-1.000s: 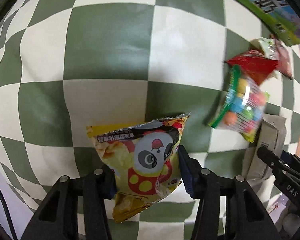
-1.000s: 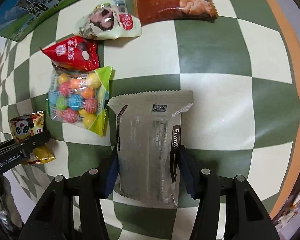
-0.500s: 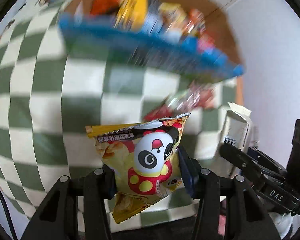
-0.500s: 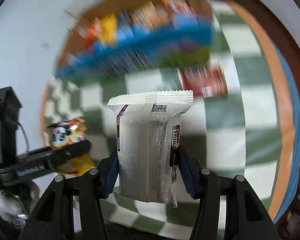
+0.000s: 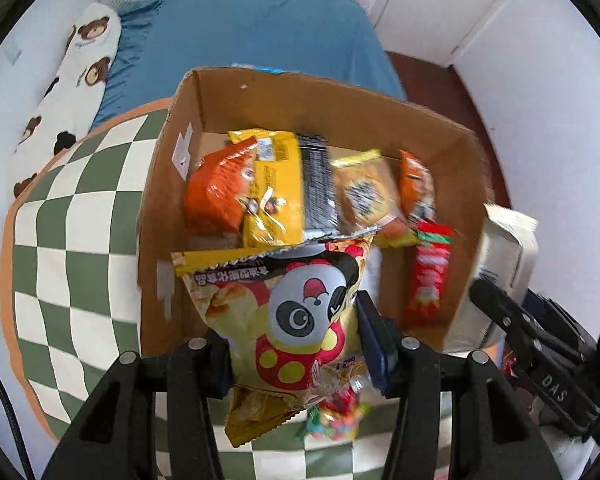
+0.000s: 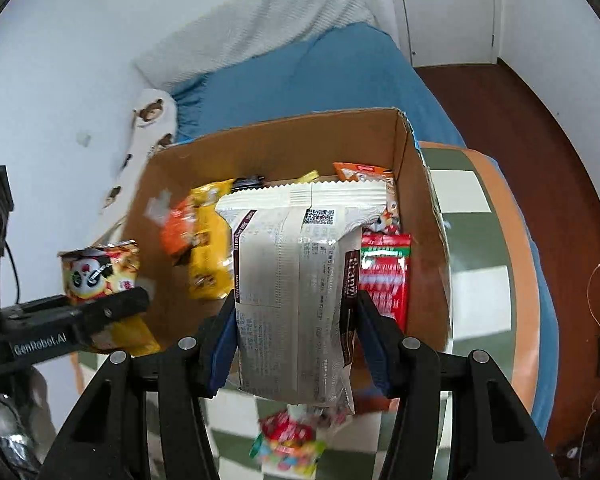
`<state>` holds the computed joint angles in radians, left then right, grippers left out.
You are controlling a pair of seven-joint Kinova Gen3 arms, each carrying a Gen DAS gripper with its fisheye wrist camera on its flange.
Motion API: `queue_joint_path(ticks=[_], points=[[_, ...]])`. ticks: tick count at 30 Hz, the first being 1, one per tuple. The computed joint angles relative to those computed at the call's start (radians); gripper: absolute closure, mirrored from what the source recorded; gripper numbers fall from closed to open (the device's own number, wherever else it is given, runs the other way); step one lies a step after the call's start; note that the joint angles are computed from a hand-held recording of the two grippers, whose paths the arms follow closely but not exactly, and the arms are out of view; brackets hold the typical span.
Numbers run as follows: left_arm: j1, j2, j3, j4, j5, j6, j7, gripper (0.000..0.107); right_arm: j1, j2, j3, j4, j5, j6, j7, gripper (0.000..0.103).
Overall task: Organize snacks
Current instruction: 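Carry both packets into the box, open both tools and withdraw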
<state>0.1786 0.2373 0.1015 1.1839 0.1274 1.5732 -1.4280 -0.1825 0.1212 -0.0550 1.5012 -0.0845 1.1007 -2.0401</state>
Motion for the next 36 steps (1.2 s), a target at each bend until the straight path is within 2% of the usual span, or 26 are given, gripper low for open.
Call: queue_joint_path(ticks=[2, 5, 11, 13, 14, 15, 17, 21, 32, 36], points=[[-0.004, 0.07, -0.007, -0.016, 0.002, 0.008, 0.012, 0.06, 0.005, 0.054, 0.006, -0.027, 0.006, 0.006, 0.004, 0.046], [0.003, 0.119, -0.009, -0.012, -0.018, 0.011, 0.019, 0.06, 0.009, 0.123, 0.012, -0.05, 0.003, 0.004, 0.022, 0.046], [0.016, 0.157, -0.011, 0.027, -0.04, 0.005, 0.023, 0.058, 0.003, 0.195, 0.008, -0.031, 0.01, -0.007, 0.037, 0.045], [0.013, 0.162, -0.012, 0.043, -0.037, 0.001, 0.023, 0.058, 0.014, 0.226, 0.004, -0.048, -0.018, 0.03, 0.048, 0.036], [0.011, 0.168, -0.012, 0.047, -0.036, 0.005, 0.023, 0.054, 0.02, 0.24, 0.003, -0.052, -0.03, 0.043, 0.052, 0.021], [0.009, 0.171, -0.011, 0.054, -0.033, 0.004, 0.019, 0.043, 0.014, 0.246, 0.005, -0.053, -0.025, 0.053, 0.048, 0.012], [0.004, 0.163, -0.01, 0.083, -0.025, -0.023, 0.006, 0.029, 0.012, 0.26, 0.003, -0.06, -0.023, 0.066, 0.061, 0.012], [-0.001, 0.145, -0.01, 0.12, -0.019, -0.055, 0.0, 0.021, -0.004, 0.266, 0.005, -0.069, -0.012, 0.08, 0.055, 0.009], [0.037, 0.007, -0.003, 0.239, -0.08, -0.148, 0.026, 0.021, -0.073, 0.203, 0.011, -0.038, 0.079, 0.062, -0.035, 0.008], [0.042, -0.031, 0.012, 0.236, -0.11, -0.157, 0.037, 0.021, -0.085, 0.16, 0.011, -0.01, 0.111, 0.05, -0.068, 0.008]])
